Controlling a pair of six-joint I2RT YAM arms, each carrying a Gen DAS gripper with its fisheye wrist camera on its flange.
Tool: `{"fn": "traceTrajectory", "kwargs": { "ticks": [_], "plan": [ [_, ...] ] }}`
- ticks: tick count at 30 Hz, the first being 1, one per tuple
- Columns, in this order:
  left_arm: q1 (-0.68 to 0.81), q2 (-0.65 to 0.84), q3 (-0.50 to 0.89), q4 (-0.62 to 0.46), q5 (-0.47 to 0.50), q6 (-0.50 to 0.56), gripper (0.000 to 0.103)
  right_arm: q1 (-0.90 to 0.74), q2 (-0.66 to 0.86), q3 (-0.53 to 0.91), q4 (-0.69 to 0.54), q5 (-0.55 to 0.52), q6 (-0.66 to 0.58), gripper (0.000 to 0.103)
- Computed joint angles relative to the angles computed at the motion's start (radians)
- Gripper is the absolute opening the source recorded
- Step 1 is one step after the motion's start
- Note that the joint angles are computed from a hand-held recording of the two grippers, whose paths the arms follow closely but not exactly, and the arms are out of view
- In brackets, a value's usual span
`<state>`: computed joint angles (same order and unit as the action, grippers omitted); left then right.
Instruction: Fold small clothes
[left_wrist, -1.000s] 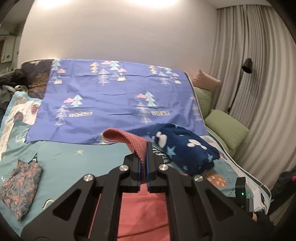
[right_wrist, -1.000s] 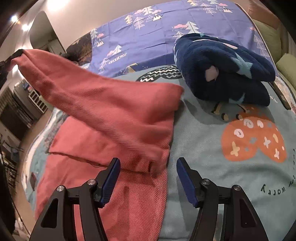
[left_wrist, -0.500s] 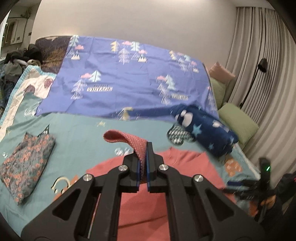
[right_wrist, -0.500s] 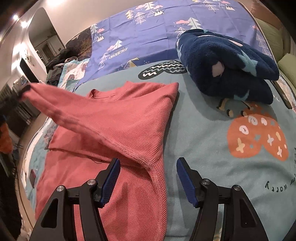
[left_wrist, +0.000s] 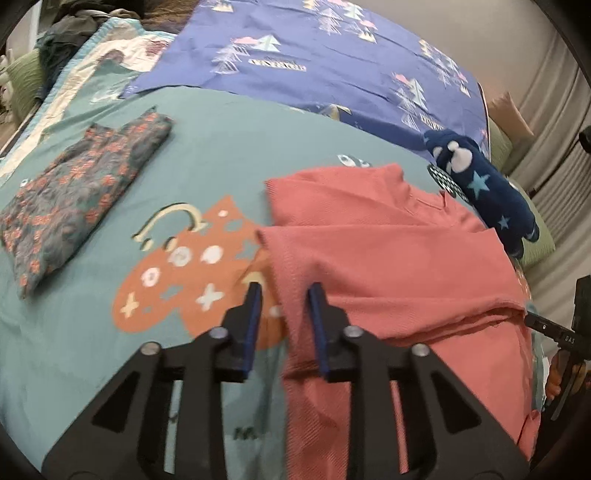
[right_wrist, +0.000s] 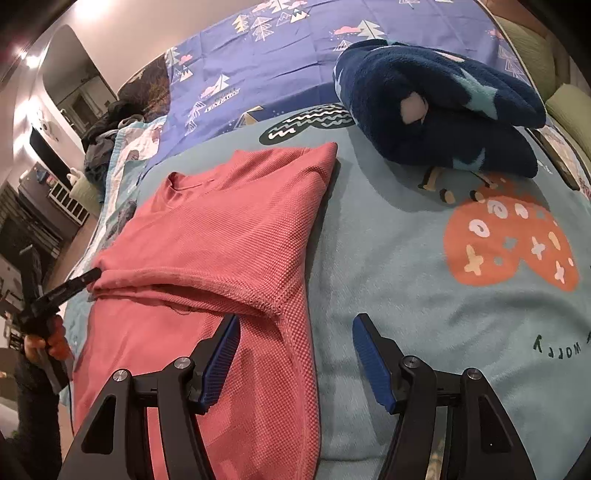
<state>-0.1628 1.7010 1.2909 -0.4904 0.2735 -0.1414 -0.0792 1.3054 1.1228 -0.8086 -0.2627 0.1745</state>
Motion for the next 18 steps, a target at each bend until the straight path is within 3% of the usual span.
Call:
{"fn": "traceTrajectory", "kwargs": {
  "ticks": [6, 8, 9, 13, 15, 16, 17, 18],
  "plan": [
    [0.019, -0.037, -0.005, 0.01, 0.02, -0.019, 0.041, -0.023, 0.028, 0.015, 0.027, -0.066, 0.032, 0.065],
    [0.014, -0.013, 0.01, 0.011, 0.026, -0.021, 0.058, -0.031, 0.048, 0.019, 0.046, -0.101, 0.051, 0.065],
    [0.01, 0.005, 0.021, 0.006, 0.024, -0.02, 0.06, -0.033, 0.063, 0.022, 0.054, -0.117, 0.065, 0.065],
    [-0.018, 0.082, 0.067, -0.012, 0.005, -0.04, 0.059, -0.017, 0.081, 0.008, 0.088, -0.117, 0.108, 0.065],
    [-0.024, 0.09, 0.07, 0.003, 0.026, -0.069, 0.049, 0.007, 0.073, 0.009, 0.091, -0.069, 0.102, 0.063],
    [-0.026, 0.089, 0.071, 0.006, 0.035, -0.074, 0.048, 0.02, 0.067, 0.008, 0.093, -0.021, 0.102, 0.048],
    [-0.03, 0.083, 0.068, 0.012, 0.036, -0.076, 0.048, 0.022, 0.064, 0.008, 0.092, 0.002, 0.103, 0.016],
    [-0.038, 0.074, 0.067, 0.019, 0.025, -0.074, 0.048, 0.007, 0.068, 0.008, 0.087, -0.021, 0.102, 0.01]
  ]
}}
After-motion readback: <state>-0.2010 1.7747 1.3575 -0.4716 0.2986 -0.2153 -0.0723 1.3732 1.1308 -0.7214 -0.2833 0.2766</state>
